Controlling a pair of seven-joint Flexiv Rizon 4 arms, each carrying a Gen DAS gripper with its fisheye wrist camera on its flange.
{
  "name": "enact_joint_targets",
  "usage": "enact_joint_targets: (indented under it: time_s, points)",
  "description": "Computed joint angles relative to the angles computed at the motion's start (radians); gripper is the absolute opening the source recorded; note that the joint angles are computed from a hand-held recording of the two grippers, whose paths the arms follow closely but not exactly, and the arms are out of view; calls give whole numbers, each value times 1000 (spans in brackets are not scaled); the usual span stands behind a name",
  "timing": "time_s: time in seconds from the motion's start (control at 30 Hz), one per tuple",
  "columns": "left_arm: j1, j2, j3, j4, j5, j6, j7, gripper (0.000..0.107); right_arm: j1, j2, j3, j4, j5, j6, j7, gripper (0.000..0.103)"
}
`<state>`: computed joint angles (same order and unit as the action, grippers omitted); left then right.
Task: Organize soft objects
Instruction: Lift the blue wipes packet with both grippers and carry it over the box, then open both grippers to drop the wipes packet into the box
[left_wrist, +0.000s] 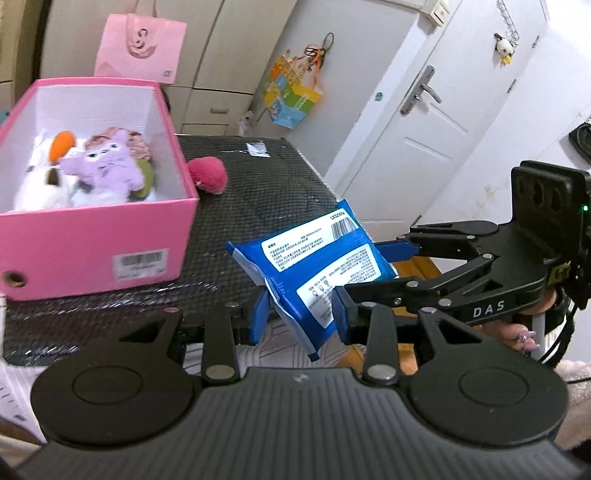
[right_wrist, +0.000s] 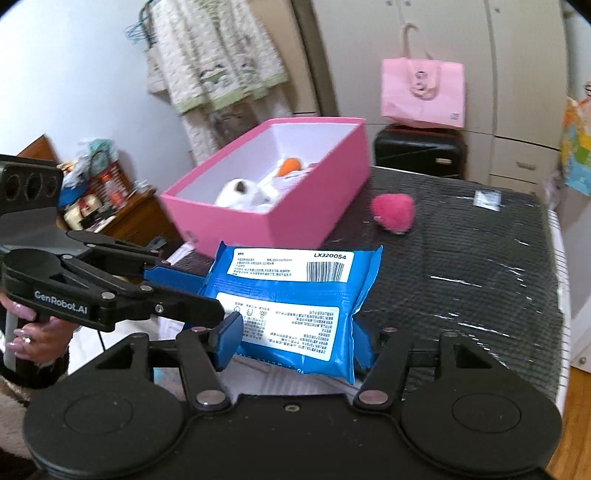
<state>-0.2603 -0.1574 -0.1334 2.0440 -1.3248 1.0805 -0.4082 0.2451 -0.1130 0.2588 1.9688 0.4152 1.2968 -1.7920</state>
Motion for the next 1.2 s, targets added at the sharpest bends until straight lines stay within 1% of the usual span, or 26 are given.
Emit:
enact_joint_targets:
  time_s: [0.13,0.23,0.37,0.47,0.57,0.67,0.8,1.03,1.13,1.2]
  points:
    - [-4,51,15,38,-29,20,27,34,10,0,16,-27,26,-28,-35,67]
    - [-16,77,22,53,-60,61,63,34,18,-1,21,-54,37,-44,-67,67]
    - [-31,91,28,53,-88,118,103,34,41,-16,21,-85,18,-37,-78,67]
    - [-26,83,34,43,-98,119,96,34,47,-43,25,-120,8,-27,-86,72]
    - [-14,56,34,14,-113,133,81,34,46,-88,31,-162,-12,0,-89,72]
    - [2,28,31,-22,-150,148,94,34,14,-144,63,-247,20,-29,-132,72]
    - [26,-15,26,-78,-181,151,123,34,4,-210,74,-326,2,-36,-143,72]
    - [63,-114,4,-184,-216,193,129,34,5,-328,84,-459,-83,-54,-115,72]
    - [85,-156,-3,-218,-192,188,82,34,15,-381,72,-510,-129,-62,-83,72]
    - [91,-179,-13,-235,-187,208,96,34,20,-416,66,-548,-156,-84,-53,72]
